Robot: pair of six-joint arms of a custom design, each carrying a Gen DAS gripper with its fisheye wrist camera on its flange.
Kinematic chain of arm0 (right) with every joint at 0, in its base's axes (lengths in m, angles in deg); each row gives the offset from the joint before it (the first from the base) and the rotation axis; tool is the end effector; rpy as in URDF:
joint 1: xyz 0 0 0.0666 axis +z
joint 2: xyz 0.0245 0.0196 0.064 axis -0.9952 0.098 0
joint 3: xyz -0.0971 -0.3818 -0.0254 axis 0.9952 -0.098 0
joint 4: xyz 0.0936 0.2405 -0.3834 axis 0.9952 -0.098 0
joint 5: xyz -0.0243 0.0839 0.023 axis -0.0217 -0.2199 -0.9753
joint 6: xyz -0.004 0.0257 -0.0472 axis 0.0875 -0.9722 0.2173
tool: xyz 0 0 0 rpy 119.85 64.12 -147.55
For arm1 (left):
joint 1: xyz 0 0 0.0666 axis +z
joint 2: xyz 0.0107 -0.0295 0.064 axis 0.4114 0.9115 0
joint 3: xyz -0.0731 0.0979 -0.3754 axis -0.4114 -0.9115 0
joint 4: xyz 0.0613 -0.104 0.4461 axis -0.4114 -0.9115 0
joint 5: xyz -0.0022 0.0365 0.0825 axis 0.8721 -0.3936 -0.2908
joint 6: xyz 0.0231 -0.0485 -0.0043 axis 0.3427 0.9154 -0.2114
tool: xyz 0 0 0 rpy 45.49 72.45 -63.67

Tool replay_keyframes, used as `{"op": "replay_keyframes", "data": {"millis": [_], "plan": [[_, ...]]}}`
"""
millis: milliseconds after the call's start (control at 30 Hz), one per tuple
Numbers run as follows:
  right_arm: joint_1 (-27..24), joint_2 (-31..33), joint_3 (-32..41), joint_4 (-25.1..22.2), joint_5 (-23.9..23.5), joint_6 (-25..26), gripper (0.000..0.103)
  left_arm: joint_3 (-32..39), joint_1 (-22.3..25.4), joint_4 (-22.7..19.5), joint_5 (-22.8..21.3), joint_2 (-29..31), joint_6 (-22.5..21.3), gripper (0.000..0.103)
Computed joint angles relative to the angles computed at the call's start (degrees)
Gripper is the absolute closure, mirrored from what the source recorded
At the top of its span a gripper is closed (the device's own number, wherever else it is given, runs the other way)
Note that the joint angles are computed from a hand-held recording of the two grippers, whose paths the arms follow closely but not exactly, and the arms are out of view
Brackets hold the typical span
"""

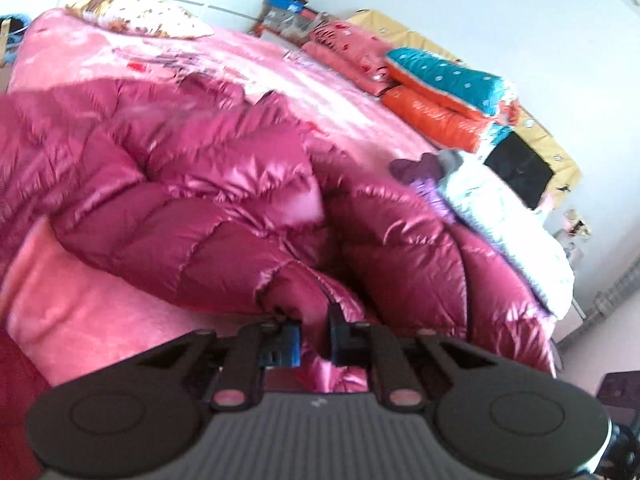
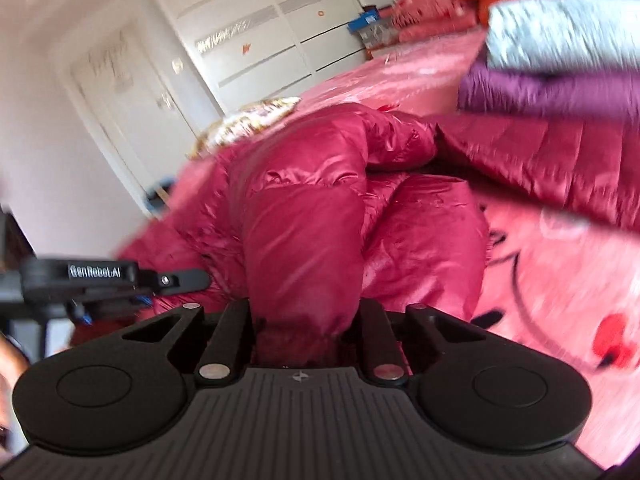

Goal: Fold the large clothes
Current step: 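Pull the jacket flat across the bed with both grippers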

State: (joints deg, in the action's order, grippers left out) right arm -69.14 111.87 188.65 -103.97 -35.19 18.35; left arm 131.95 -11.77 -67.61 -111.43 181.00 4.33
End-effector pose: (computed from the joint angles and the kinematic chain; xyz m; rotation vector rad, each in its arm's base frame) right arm 0.6198 0.1948 0.5922 -0.6757 2.1182 1.0622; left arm 0.5059 -0.3444 0.6505 -0.8083 2.0374 -0.2881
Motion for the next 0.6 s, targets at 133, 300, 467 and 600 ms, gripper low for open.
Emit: {"op": "replay_keyframes", "data": {"millis": [133, 300, 467, 600], "plan": [[-2.2, -2.5, -3.4, 2.9, -8.2, -11.8, 0.088, -0.6, -1.4, 0.6, 0.0, -2.1, -1.9, 0.094], [-5.5, -8.5, -12.2, 16.6, -15.2, -32.6, 0.09, -2.0, -2.5, 2.5, 1.9, -4.5, -3.4, 0.094], [-9.7, -16.2, -23.4, 35.8, -16.1, -55.9, 0.091, -2.6, -3.4, 4.0, 6.2, -5.8, -5.8, 0.094], [-13.0, -21.1, -29.4, 41.5, -14.1, -65.0, 0.091, -4.3, -4.3, 4.0, 10.9, -7.3, -6.6, 0.094]]}}
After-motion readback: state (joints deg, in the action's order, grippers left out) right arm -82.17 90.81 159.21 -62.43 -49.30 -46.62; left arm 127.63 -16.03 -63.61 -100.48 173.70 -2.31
